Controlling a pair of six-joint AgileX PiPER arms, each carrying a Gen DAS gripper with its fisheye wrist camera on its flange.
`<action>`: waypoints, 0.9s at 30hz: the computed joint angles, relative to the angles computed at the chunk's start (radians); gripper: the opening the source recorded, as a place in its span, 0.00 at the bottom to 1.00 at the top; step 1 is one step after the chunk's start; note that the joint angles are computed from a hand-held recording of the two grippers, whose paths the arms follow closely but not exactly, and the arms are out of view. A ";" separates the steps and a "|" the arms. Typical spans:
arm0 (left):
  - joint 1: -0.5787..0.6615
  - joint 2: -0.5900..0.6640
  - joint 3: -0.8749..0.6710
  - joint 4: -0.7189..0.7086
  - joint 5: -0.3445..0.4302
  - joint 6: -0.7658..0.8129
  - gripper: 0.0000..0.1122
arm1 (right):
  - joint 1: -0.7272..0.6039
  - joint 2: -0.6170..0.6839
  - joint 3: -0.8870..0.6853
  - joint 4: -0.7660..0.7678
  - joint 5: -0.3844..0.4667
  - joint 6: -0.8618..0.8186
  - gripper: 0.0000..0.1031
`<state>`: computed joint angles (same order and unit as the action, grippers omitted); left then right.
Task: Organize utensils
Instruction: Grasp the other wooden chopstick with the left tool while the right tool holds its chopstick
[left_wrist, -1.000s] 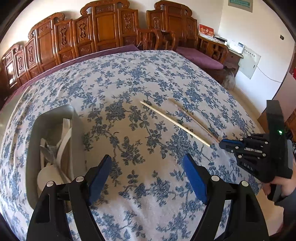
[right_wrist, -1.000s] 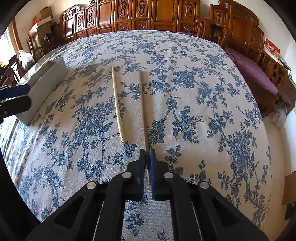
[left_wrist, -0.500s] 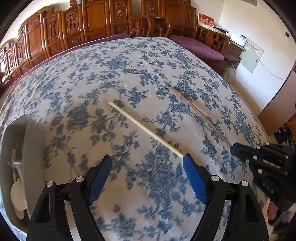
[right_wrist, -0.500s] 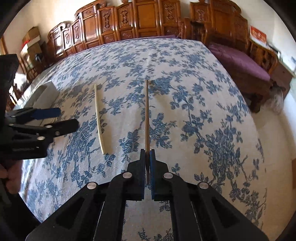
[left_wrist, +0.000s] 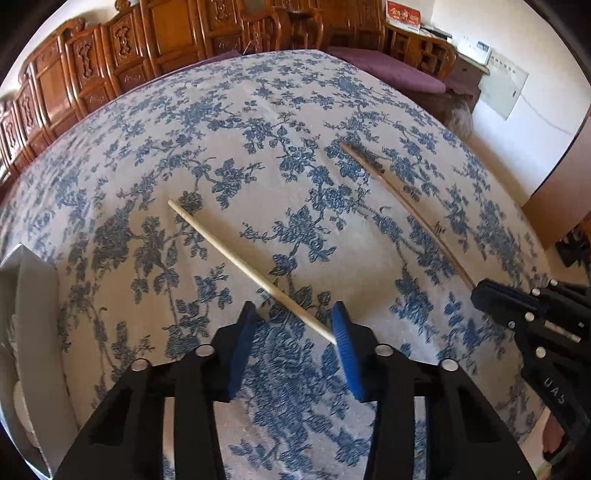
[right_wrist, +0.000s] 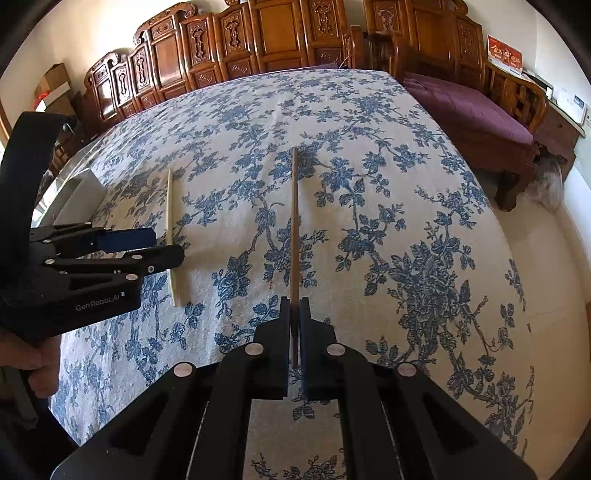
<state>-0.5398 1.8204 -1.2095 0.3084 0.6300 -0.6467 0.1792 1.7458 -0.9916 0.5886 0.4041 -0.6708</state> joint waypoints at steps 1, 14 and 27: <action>0.003 -0.009 0.010 -0.004 0.002 0.006 0.28 | 0.003 0.000 0.001 -0.001 -0.001 0.000 0.06; 0.116 -0.138 0.178 -0.127 -0.050 0.146 0.03 | 0.071 -0.001 0.015 -0.053 -0.014 0.043 0.06; 0.168 -0.370 0.366 -0.122 -0.058 0.187 0.03 | 0.144 -0.052 0.023 -0.059 -0.022 0.055 0.05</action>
<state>-0.3719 1.4508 -0.8432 0.1862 0.5724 -0.4594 0.3232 1.6941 -0.9687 0.5293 0.3821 -0.6160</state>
